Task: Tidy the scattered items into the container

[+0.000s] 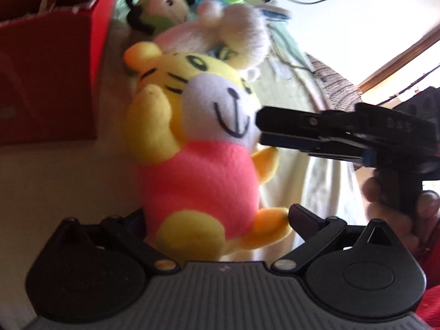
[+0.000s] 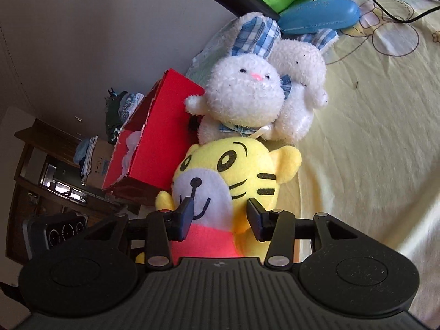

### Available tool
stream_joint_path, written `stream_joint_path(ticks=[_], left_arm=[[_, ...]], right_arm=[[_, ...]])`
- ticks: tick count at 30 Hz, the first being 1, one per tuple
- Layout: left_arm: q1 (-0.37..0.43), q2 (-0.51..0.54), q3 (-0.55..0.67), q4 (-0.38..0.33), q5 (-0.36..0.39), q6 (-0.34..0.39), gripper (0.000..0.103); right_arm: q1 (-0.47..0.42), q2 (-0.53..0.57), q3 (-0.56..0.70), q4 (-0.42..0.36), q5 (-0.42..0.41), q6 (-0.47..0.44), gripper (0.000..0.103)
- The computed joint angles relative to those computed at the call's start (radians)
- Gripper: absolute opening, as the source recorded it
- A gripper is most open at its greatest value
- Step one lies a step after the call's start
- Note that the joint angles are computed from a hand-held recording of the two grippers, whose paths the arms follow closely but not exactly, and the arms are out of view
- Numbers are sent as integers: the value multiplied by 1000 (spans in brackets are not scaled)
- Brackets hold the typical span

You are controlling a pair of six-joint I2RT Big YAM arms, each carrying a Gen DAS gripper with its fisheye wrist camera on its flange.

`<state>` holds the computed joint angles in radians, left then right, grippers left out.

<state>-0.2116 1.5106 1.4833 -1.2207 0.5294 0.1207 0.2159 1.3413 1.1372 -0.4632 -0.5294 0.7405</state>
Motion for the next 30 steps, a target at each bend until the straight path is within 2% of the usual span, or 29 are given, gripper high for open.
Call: stream_joint_path(ticks=[4, 6, 10, 12, 13, 14, 17, 21, 23, 26, 30], left_arm=[[3, -30, -11, 52, -46, 16, 99], [9, -38, -5, 64, -75, 29, 99], [16, -19, 16, 80, -98, 14, 99], [8, -8, 17, 100, -89, -2, 98], [1, 0, 14, 117, -78, -4, 95], [-9, 2, 10, 128, -90, -3, 96], [-63, 11, -5, 161, -199, 21, 96], [-83, 26, 0, 169, -216, 18, 96], [-98, 26, 3, 174, -237, 35, 96], [-115, 11, -4, 175, -239, 60, 96], [-146, -8, -12, 170, -224, 94, 96]], right_arm=[[6, -4, -25, -5, 52, 8, 47], [2, -1, -28, -16, 64, 17, 51], [1, 12, -30, -8, 38, 44, 56], [9, 23, -27, 0, 27, 58, 63], [12, 28, -28, 10, 19, 76, 67], [12, 36, -29, 25, 5, 98, 69], [8, 59, -33, 70, -57, 169, 69], [7, 94, -35, 123, -142, 226, 68], [2, 103, -38, 148, -181, 244, 61], [-2, 93, -31, 131, -183, 205, 55], [-10, 45, -42, 86, -149, 139, 54]])
